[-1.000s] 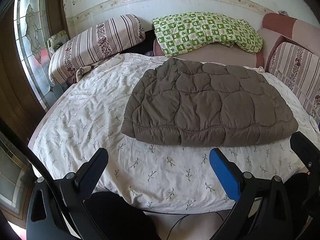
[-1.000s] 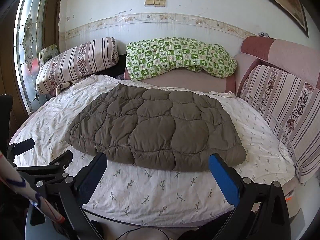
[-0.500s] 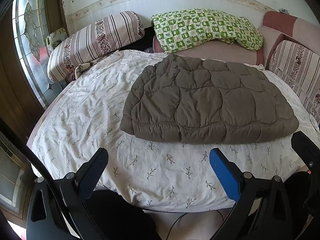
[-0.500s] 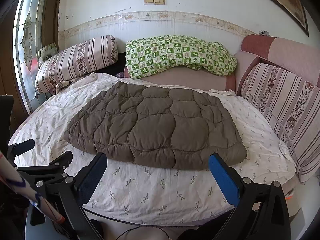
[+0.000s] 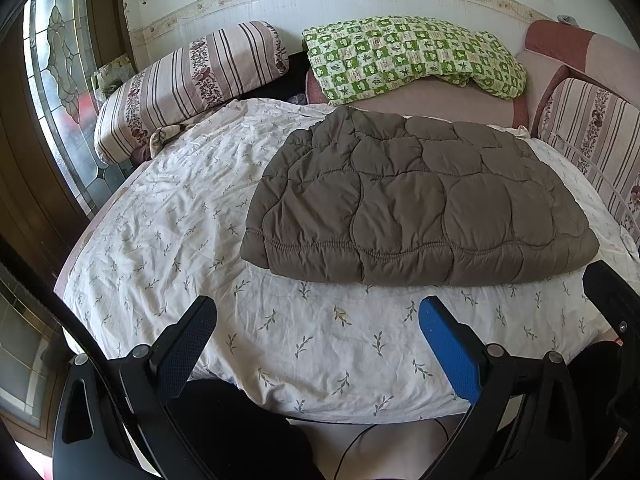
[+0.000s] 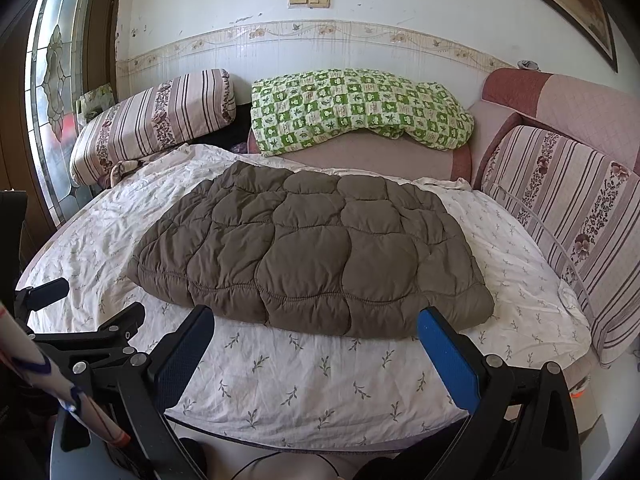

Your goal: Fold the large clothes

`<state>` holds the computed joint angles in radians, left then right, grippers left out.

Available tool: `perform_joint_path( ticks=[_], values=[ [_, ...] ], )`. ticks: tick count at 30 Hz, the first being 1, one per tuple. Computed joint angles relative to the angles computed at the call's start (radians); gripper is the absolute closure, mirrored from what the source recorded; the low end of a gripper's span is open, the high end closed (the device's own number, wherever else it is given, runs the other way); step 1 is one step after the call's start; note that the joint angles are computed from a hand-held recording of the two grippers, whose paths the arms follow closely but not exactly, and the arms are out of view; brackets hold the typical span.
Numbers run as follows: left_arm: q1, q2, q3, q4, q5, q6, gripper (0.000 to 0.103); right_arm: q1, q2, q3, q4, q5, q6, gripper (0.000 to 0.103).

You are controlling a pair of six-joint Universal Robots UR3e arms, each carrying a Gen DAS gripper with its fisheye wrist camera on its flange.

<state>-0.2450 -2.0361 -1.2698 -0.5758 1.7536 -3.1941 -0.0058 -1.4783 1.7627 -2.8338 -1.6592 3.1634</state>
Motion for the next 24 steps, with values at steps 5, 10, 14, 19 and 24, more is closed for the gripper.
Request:
perform_joint_path(
  ticks=[5, 10, 14, 19, 24],
  values=[
    [-0.003, -0.002, 0.009, -0.006, 0.002, -0.005, 0.002, 0.003, -0.003, 0.006, -0.003, -0.005, 0.002, 0.000],
    [-0.004, -0.003, 0.011, -0.006, 0.005, -0.005, 0.002, 0.003, -0.007, 0.009, -0.005, -0.008, 0.001, 0.000],
    [0.002, 0.006, -0.022, 0.022, -0.004, -0.002, 0.002, -0.002, -0.008, 0.007, -0.003, -0.002, -0.002, 0.000],
    [0.004, 0.011, -0.029, 0.023, -0.006, -0.001, 0.002, -0.002, -0.014, 0.008, -0.001, -0.004, -0.003, 0.000],
    [0.003, 0.009, -0.023, 0.021, -0.004, -0.001, 0.002, -0.002, -0.034, 0.007, 0.013, -0.007, -0.003, 0.000]
  ],
)
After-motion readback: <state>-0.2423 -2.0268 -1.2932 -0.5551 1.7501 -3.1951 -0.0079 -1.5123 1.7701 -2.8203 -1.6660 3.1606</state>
